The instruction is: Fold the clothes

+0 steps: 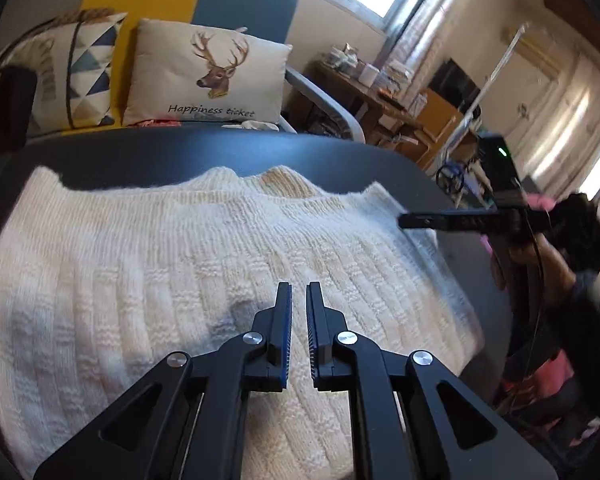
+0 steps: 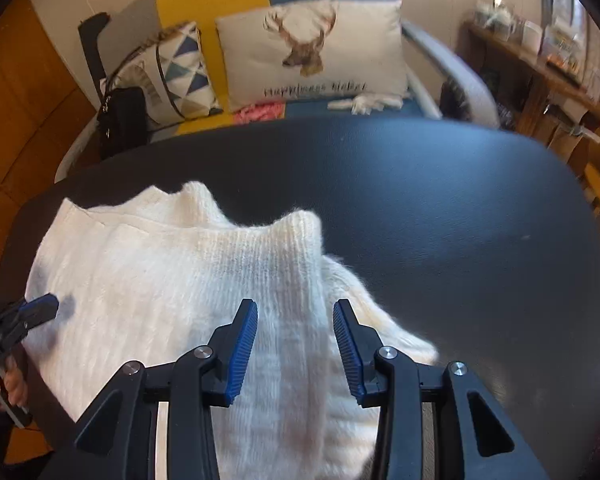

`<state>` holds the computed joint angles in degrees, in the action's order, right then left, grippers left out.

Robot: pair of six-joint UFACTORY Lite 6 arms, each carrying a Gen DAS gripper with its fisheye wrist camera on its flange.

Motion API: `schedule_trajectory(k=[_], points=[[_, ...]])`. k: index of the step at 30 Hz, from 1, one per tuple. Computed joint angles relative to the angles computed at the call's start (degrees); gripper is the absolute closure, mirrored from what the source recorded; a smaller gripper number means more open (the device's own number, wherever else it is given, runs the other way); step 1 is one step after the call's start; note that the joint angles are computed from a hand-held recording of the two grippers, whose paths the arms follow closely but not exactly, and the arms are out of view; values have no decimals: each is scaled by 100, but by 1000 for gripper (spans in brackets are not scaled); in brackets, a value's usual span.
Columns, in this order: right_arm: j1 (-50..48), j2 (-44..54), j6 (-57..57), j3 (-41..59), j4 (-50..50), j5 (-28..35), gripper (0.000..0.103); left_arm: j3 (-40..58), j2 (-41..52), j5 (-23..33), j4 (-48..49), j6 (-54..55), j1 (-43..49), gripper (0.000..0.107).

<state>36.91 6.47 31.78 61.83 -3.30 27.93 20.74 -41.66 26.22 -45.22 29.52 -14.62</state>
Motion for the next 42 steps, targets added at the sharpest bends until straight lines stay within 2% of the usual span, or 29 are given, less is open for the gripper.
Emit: schedule_trajectory(k=[3, 5, 6, 7, 9, 12, 14, 18, 23, 25, 27, 29, 31, 34, 37, 39, 42], points=[[-76, 581, -324, 246, 365, -39, 63, -125, 175, -295, 492, -398, -365, 95], [85, 549, 175, 224, -221, -1, 67, -284, 224, -345, 260, -149, -337, 94], [210, 464, 567, 180, -680, 43, 86, -358, 242, -362, 122, -7, -311, 94], [335, 383, 939, 141, -1119, 105, 97, -412, 218, -341, -57, 151, -246, 94], [631, 188, 1702, 55, -1993, 305, 97, -445, 206, -277, -307, 399, -135, 94], [1413, 21, 3005, 63, -3289, 1097, 98, -476, 217, -333, -408, 461, -165, 94], [1768, 110, 3398, 19, -3625, 1560, 98, -485, 233, -350, -513, 528, -176, 94], [1837, 456, 4089, -289, -3943, 1380, 98, -362, 343, -346, -268, 267, -229, 93], [1594, 174, 4261, -369, -3739, 1174, 97, -195, 443, -312, 150, -176, -278, 93], [1429, -84, 4291, -516, -3491, 984, 88, -164, 278, -231, 371, -404, -252, 93], [1586, -201, 4582, -396, -3698, 998, 86, -193, -58, -166, 778, -789, -206, 93], [1843, -218, 4906, -162, -4048, 1055, 83, -203, -227, 18, 754, -682, 65, 93], [2110, 67, 4738, 293, -4016, 878, 83, -207, -362, 202, 692, -523, 369, 93], [2453, 1058, 3934, 1410, -3599, 784, 83, -270, -312, 340, 650, -297, 843, 93], [2489, 2018, 3042, 2232, -2885, 1204, 86, -548, -538, 581, 388, 117, 1210, 93], [2414, 2283, 3021, 2254, -2865, 1232, 86, -653, -767, 706, 398, 111, 1274, 93], [2125, 1798, 2968, 1883, -2304, 524, 84, -279, -579, 986, -81, 699, 1590, 93]])
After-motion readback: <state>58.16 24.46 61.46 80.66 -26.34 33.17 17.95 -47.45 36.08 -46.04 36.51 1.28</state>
